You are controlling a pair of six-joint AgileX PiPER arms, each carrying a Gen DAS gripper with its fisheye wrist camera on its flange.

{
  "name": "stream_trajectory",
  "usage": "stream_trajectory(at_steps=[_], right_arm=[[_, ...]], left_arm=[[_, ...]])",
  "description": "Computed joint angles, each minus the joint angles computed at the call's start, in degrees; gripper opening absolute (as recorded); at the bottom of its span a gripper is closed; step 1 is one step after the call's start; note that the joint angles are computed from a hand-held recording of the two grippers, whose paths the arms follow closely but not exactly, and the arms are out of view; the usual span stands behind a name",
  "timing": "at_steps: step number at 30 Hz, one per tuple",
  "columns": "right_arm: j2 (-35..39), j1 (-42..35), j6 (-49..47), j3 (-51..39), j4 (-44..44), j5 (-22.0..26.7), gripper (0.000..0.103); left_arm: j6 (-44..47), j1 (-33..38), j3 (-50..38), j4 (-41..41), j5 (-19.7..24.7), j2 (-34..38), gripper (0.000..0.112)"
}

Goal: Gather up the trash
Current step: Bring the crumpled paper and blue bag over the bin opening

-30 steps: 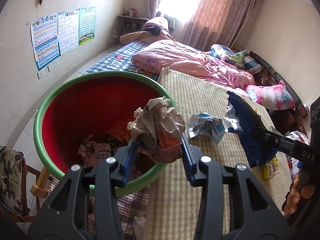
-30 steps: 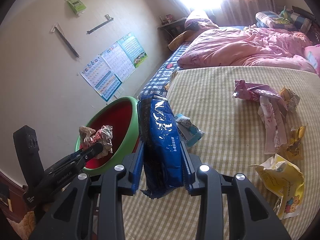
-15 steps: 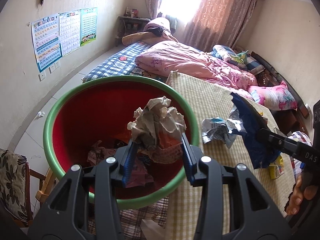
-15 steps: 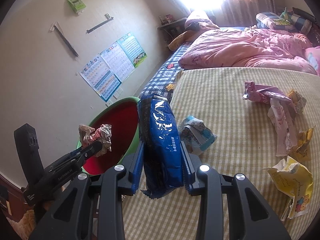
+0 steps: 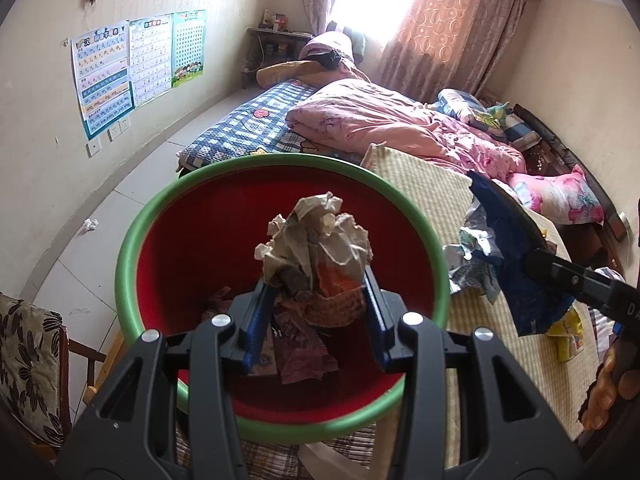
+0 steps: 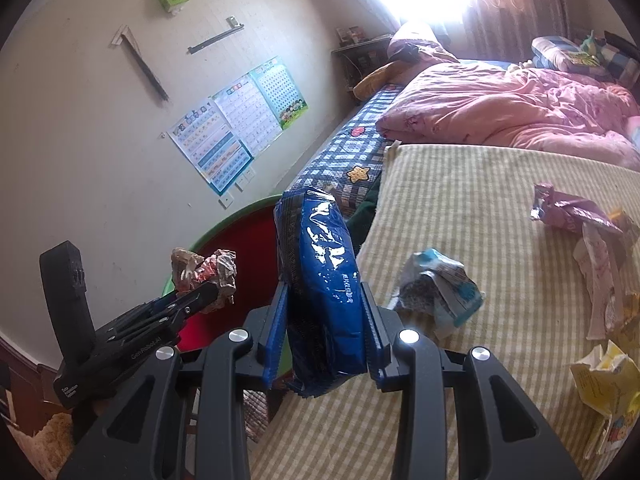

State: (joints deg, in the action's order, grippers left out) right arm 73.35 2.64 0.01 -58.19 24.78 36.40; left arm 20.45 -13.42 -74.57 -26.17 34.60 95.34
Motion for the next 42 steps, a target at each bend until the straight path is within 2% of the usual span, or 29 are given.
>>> stream_trajectory(at_steps=[8,22,42], right_arm=[[3.4,2.6,1.3,-3.4,-1.8,-1.3,0.034],[8.2,5.0,0.4,-8.8,-2.5,-0.4,0.035],[13.8,6.6,-4.1,-13.1,0.7,0.5,0.035]], left_arm=[[-1.0,0.5,-2.6,2.1,0.3,2.0,0.041],[-2.2,0.8,-4.7,3.7,1.7,5.2,0.042],[-4.6,0.7,-7.7,5.2,3.0,7.8,0.042]])
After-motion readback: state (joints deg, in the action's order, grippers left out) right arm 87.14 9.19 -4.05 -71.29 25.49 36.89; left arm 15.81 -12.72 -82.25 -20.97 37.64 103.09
